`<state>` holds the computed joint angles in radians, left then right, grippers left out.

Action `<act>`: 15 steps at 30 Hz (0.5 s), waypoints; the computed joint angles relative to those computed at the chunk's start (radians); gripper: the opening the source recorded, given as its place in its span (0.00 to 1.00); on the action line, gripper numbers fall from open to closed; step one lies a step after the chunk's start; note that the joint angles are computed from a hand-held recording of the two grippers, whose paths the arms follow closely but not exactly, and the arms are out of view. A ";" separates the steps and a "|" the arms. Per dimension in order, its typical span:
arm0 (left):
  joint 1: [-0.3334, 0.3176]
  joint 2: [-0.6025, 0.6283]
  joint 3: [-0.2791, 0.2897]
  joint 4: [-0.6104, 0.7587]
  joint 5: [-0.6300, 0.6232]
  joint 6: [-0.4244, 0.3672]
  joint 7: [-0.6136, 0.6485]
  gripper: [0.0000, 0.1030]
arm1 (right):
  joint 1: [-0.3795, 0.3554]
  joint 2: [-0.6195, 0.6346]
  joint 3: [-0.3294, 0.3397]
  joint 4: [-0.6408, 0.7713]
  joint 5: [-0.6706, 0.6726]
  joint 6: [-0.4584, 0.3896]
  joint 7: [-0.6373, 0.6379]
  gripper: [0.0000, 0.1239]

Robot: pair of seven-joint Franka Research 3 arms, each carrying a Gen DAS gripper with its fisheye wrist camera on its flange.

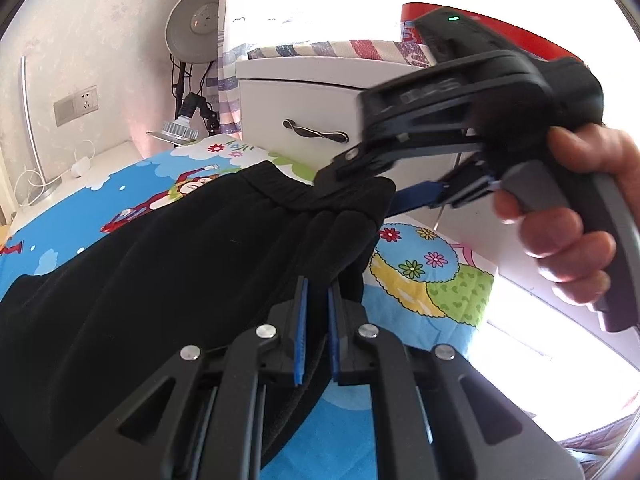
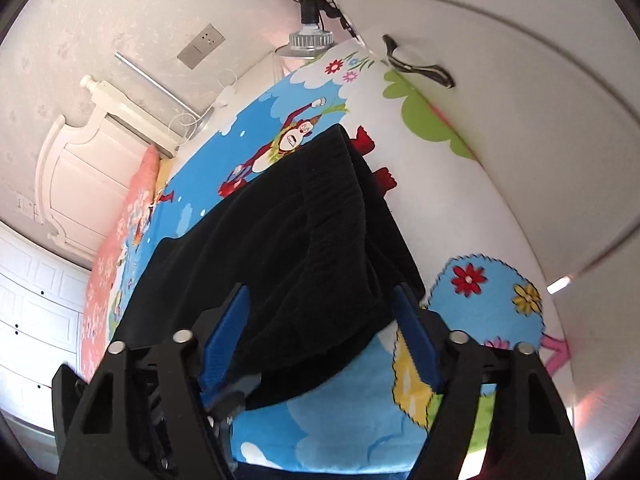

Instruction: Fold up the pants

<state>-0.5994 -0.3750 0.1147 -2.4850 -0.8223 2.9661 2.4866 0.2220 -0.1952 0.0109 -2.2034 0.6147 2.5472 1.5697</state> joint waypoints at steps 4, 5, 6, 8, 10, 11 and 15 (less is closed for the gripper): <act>0.054 0.030 -0.039 0.022 0.064 -0.024 -0.068 0.08 | 0.004 0.067 0.010 0.076 -0.057 0.029 -0.028 0.17; 0.077 0.040 -0.062 0.029 0.088 0.010 -0.095 0.08 | 0.011 0.082 0.014 0.117 -0.056 0.042 -0.066 0.16; 0.086 0.041 -0.075 0.031 0.108 0.062 -0.109 0.08 | 0.017 0.082 0.019 0.134 -0.056 0.065 -0.095 0.15; 0.094 0.028 -0.098 0.023 0.155 0.197 -0.144 0.08 | 0.032 0.072 0.028 0.159 -0.048 0.118 -0.158 0.15; 0.080 0.024 -0.088 0.019 0.183 0.226 -0.152 0.08 | 0.042 0.061 0.019 0.164 -0.002 0.129 -0.202 0.15; 0.100 0.033 -0.103 0.020 0.208 0.200 -0.174 0.08 | 0.036 0.064 0.017 0.151 -0.008 0.121 -0.195 0.15; 0.131 0.079 -0.148 -0.006 0.312 0.129 -0.254 0.08 | -0.007 0.085 0.027 0.072 -0.167 0.082 -0.033 0.15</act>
